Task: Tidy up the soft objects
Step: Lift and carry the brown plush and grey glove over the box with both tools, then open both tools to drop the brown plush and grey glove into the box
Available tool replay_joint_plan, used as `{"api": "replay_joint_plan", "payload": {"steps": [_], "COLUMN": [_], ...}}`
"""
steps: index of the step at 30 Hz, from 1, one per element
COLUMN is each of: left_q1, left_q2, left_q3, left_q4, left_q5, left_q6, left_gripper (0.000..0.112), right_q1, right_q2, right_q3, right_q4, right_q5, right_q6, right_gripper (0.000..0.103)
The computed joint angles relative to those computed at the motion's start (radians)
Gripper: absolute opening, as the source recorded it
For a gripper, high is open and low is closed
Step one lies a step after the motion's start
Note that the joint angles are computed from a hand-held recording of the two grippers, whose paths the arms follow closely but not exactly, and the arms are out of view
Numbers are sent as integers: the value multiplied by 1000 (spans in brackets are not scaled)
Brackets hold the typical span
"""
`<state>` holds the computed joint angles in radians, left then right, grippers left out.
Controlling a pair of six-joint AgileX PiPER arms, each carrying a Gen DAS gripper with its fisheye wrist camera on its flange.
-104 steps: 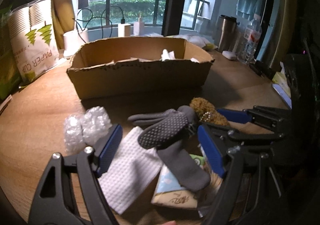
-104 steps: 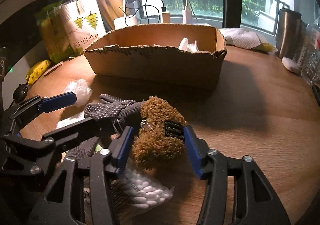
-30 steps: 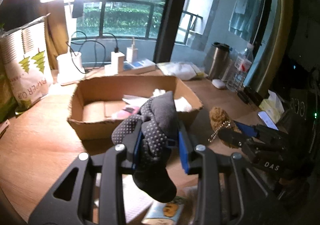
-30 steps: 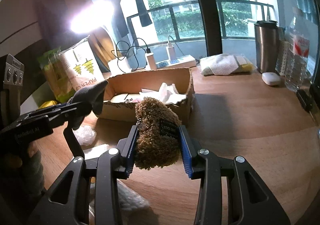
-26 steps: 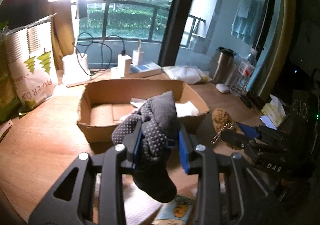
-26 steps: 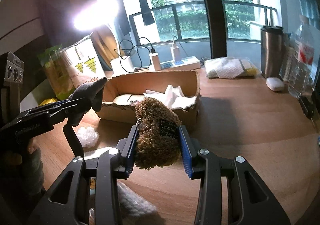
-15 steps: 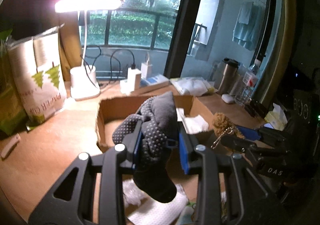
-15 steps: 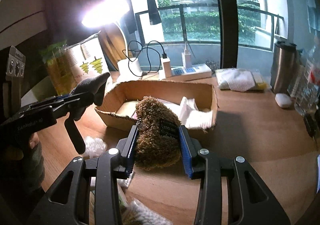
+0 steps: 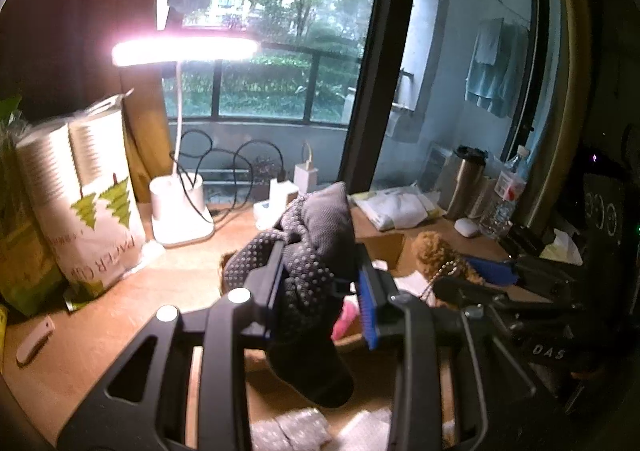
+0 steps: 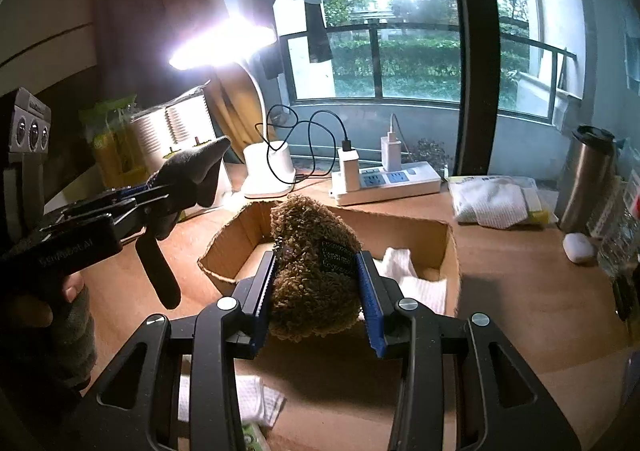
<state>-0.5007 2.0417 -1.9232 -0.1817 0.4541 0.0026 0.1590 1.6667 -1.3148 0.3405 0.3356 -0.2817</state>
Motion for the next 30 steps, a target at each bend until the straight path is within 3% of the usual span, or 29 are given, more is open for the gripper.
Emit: {"api": "replay_joint_plan", "payload": {"steps": [8,19,20,24,30], "left_q1": [25,42,41,52,66], "left_q2": [100,300,318,337,282], "left_q3": [-94,-354,-383,-408,-310], "left_q4": [6,-16,-7,-26,-59], "left_q5": [-11,168,188,203,147], "left_q6": [14,-1,-13,-32,-7], "left_gripper": [33,37,39,73,75], "right_q1": [32,31,30,34,43], "right_q2": [93,193,206,239,285], "right_q3": [-123,-222,-237,-278,-336], "right_q4": [-90,-132,-142,-167,-188], "right_q5": [12,55,63,80,106], "right_q6": [92,139,148,173,198], "right_gripper": [41,41,41,41,41]}}
